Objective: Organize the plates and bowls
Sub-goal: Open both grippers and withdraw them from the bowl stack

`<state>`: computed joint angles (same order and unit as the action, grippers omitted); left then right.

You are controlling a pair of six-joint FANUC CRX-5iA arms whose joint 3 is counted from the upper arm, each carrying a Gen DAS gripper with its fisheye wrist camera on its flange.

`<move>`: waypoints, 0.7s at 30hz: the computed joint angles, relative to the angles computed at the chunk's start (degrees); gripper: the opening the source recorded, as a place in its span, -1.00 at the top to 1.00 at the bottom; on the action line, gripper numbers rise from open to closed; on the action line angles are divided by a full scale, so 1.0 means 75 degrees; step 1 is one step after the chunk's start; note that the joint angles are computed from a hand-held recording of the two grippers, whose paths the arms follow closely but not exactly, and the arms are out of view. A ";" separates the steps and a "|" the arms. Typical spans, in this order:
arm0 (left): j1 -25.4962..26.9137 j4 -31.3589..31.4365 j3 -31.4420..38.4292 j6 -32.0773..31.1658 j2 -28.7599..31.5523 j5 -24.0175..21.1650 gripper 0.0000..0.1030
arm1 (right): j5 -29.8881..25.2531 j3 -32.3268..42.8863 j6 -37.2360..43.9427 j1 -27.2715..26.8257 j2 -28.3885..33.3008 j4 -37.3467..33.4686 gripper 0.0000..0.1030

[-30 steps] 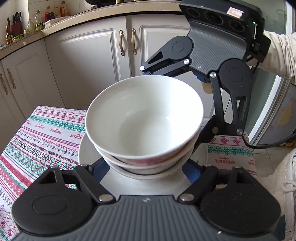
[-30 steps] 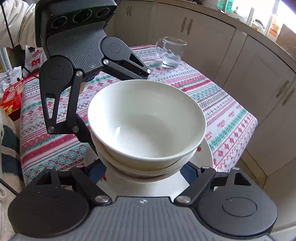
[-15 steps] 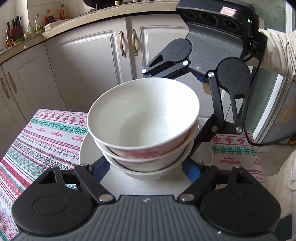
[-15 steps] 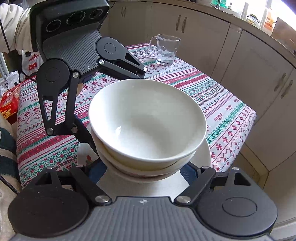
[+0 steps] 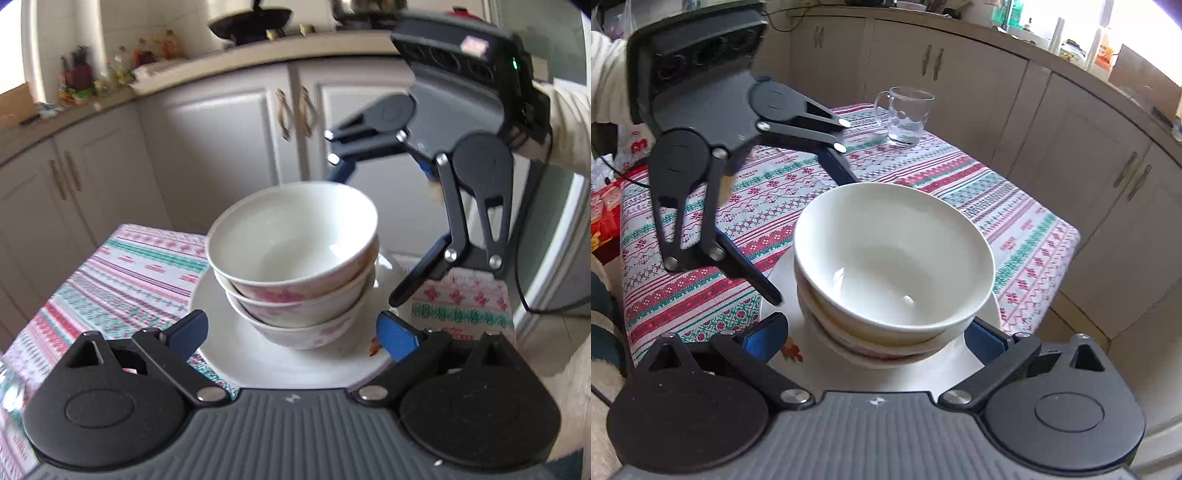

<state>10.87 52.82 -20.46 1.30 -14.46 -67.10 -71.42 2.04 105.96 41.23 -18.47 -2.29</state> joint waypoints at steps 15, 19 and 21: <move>0.0747 0.1341 -0.2158 0.2222 -0.2986 0.1674 -0.99 | -0.0959 -0.2646 -0.8425 0.4945 -0.1790 0.5928 -1.00; 0.0735 0.0043 -0.2320 0.3733 -0.3919 0.2480 -0.99 | -0.1993 -0.2765 -1.0630 0.5927 -0.1817 0.6510 -1.00; 0.0736 -0.1058 -0.1951 0.4863 -0.4013 0.2342 -0.99 | -0.2455 -0.2791 -1.1440 0.6315 -0.1777 0.6700 -1.00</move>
<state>16.39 44.88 -35.09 37.77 -44.55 -49.54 -89.83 -18.89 20.16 88.59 -31.80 47.96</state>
